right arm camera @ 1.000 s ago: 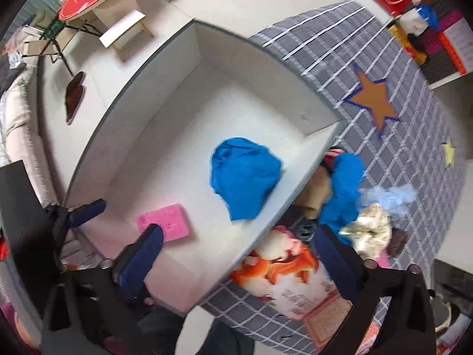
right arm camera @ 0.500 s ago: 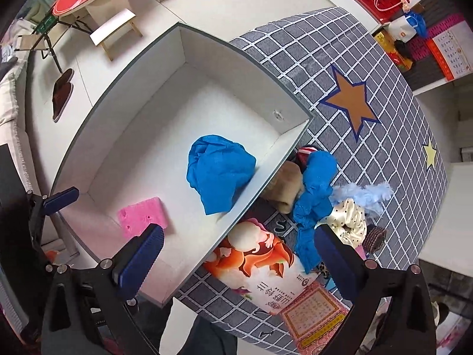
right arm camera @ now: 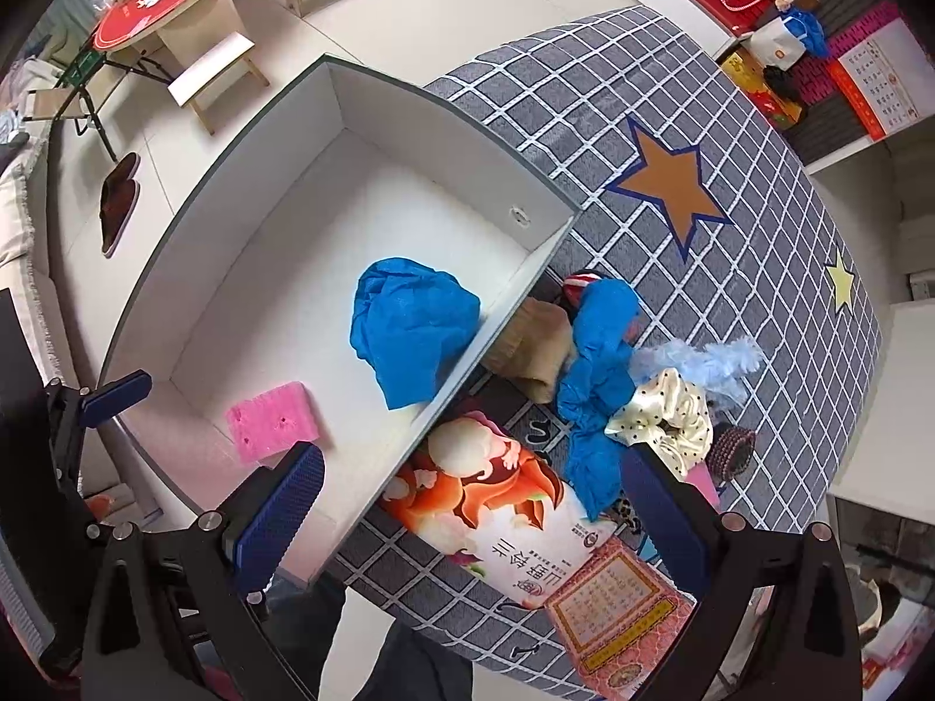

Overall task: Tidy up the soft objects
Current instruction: 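Withdraw both tools from the box back toward the pile, then grasp the light-blue fluffy duster with the left tool while the right tool grasps the knitted sleeve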

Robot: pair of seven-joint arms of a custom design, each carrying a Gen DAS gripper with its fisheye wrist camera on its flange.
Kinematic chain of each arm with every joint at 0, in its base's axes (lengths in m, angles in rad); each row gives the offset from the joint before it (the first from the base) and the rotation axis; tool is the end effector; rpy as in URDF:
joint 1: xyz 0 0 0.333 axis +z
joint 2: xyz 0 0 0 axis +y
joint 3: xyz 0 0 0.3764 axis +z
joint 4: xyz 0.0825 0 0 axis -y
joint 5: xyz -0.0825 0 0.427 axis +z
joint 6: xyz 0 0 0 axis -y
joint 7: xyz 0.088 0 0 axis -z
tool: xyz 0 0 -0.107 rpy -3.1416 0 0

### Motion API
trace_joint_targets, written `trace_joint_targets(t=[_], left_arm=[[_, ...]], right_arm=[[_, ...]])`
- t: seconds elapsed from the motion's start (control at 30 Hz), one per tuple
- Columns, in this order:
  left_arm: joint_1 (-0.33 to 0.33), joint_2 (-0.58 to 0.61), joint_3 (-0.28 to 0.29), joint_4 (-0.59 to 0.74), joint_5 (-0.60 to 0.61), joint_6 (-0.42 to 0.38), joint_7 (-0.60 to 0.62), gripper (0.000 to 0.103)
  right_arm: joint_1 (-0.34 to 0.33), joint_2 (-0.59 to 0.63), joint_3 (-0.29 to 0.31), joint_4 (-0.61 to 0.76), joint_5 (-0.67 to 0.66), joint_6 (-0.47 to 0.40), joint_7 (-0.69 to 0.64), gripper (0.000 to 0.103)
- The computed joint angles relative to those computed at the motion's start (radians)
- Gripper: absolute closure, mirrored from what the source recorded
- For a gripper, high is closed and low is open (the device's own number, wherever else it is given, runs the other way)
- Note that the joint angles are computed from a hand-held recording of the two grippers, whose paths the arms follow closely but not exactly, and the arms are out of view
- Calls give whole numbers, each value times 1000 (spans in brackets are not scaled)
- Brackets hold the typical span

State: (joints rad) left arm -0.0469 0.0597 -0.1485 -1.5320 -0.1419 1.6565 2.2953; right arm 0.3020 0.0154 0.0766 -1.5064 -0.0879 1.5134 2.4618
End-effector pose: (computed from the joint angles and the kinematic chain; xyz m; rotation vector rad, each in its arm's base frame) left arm 0.6139 -0.1325 0.6778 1.0072 -2.9455 0.2544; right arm 0.5593 0.2114 0.7041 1.5676 -2.6948 0.1316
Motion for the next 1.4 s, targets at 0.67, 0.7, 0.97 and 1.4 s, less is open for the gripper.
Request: trace_joint_targets(t=[0.67, 0.7, 0.97, 1.4], left_arm=[[-148, -13, -96, 77, -51, -60, 145, 0], [-163, -12, -103, 72, -41, -54, 147, 0], [-285, 35, -153, 52, 100, 15, 99, 0], [-449, 185, -209, 59, 318, -2, 75, 0]], right_arm=[[-264, -637, -9, -579, 218, 132, 373, 1], [-279, -661, -13, -614, 224, 138, 372, 1], [-369, -744, -67, -885, 298, 357, 269, 1], [-409, -726, -104, -1046, 394, 374, 80, 1]])
